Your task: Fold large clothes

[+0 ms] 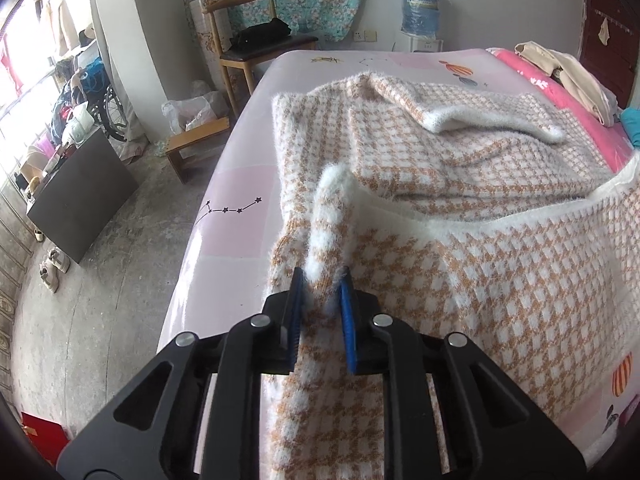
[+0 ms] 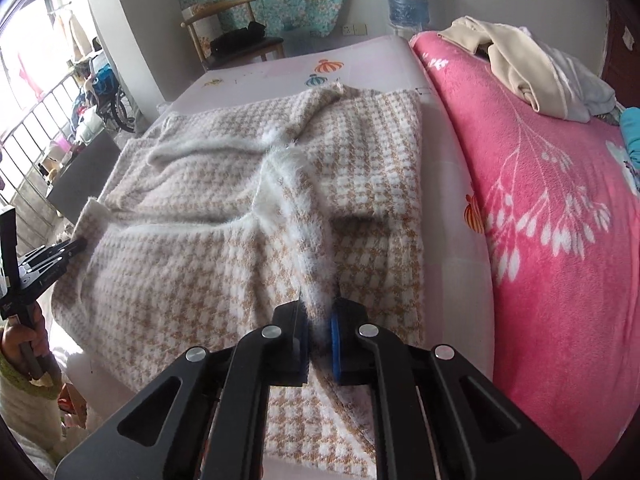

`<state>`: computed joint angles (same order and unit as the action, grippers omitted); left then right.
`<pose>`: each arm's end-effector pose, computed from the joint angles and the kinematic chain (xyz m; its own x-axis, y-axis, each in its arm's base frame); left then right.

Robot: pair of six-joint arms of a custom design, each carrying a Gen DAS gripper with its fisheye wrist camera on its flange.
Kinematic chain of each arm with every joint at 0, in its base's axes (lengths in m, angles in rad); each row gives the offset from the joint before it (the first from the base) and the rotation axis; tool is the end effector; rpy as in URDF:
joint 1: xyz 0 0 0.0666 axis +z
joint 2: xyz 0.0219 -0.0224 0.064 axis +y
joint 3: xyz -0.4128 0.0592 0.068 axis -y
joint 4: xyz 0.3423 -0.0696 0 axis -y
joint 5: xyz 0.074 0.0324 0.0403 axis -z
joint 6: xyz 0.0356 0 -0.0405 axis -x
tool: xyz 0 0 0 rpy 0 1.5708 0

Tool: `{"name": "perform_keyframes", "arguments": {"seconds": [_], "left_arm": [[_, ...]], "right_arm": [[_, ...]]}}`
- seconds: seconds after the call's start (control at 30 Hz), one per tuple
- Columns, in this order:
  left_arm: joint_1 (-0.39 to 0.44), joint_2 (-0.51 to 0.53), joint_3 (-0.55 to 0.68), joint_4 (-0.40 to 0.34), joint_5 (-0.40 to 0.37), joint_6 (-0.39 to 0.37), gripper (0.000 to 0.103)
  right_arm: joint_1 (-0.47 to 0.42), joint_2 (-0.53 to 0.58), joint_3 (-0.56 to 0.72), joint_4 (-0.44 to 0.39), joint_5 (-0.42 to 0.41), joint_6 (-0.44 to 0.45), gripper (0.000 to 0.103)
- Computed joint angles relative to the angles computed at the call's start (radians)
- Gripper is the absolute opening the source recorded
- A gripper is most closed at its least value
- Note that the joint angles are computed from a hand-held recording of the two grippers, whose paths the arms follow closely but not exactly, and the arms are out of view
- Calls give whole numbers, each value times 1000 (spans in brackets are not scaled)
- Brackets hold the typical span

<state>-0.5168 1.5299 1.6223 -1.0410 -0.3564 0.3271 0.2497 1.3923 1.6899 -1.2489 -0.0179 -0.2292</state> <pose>0.4200 -0.2248 0.4901 -0.7610 0.0862 -0.6430 0.0441 0.9957 0.0812 0.3936 0.1006 0.5599 -0.8267 0.0236 -0.5621 -0.0712 0.9867 0.1461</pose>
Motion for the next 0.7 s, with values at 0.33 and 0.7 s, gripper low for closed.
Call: {"name": "perform_keyframes", "arguments": {"seconds": [0.33,0.7], "left_arm": [[-48,-155,-13,128,-65,-72,10],[82,168,532,35,36,-223,10]], "right_arm": [[17,-119,32,53,41,18,8],[-96,195,486,37,-50,81,8]]}}
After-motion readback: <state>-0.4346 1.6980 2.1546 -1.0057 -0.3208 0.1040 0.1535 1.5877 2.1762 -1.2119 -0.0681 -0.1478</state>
